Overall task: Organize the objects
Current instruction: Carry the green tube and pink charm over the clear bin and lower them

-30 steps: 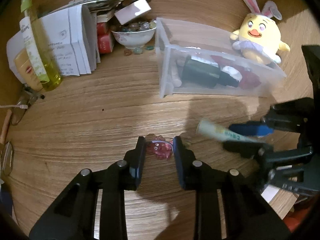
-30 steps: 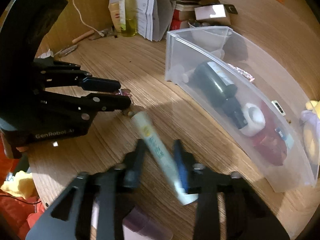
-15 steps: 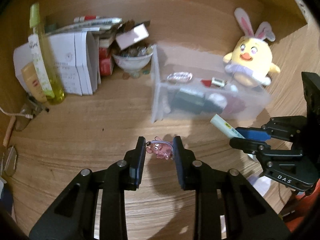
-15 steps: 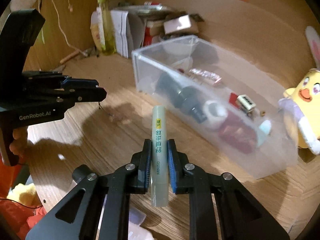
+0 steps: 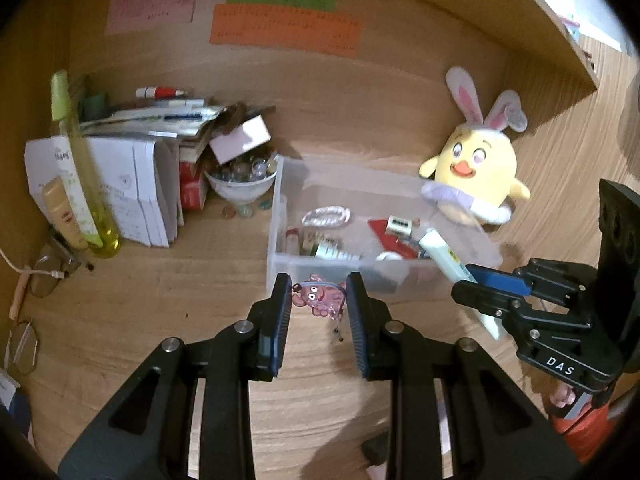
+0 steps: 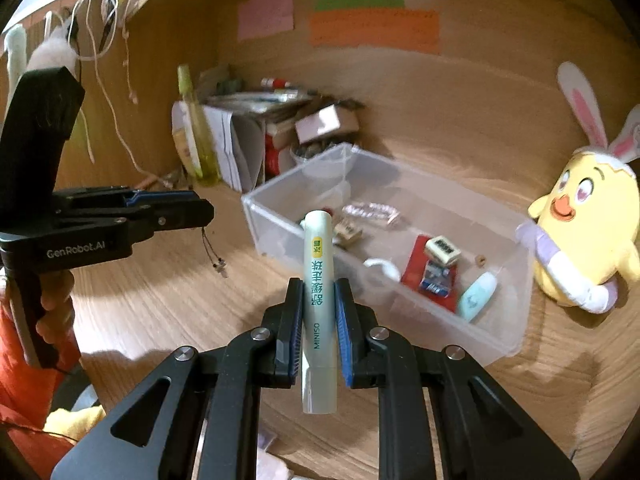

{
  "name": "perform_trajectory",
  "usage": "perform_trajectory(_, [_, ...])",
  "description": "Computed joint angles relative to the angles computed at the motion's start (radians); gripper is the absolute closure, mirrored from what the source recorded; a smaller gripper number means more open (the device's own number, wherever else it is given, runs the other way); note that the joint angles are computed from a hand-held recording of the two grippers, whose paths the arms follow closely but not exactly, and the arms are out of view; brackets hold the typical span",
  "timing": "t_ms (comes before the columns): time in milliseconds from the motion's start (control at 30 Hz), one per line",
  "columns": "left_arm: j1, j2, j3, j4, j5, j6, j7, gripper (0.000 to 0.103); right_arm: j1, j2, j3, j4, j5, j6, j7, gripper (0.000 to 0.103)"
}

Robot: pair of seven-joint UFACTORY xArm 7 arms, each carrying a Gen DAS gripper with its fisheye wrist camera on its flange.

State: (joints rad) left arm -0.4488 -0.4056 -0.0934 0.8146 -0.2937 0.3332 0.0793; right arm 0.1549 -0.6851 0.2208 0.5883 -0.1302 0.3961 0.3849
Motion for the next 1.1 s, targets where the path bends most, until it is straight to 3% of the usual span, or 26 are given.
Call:
perform_trajectory(600, [-0.013, 0.103, -0.004, 0.158, -0.004, -0.056, 0.011, 0.075, -0.104, -0.007, -0.014, 0.052, -0.036, -0.036, 0.008, 0.089])
perform_trajectory(1100, [0.034, 0.274, -0.049, 0.292, -0.013, -0.004, 0.005, 0.075, -0.187, 0.117, -0.037, 0.109, -0.062, -0.047, 0.043, 0.089])
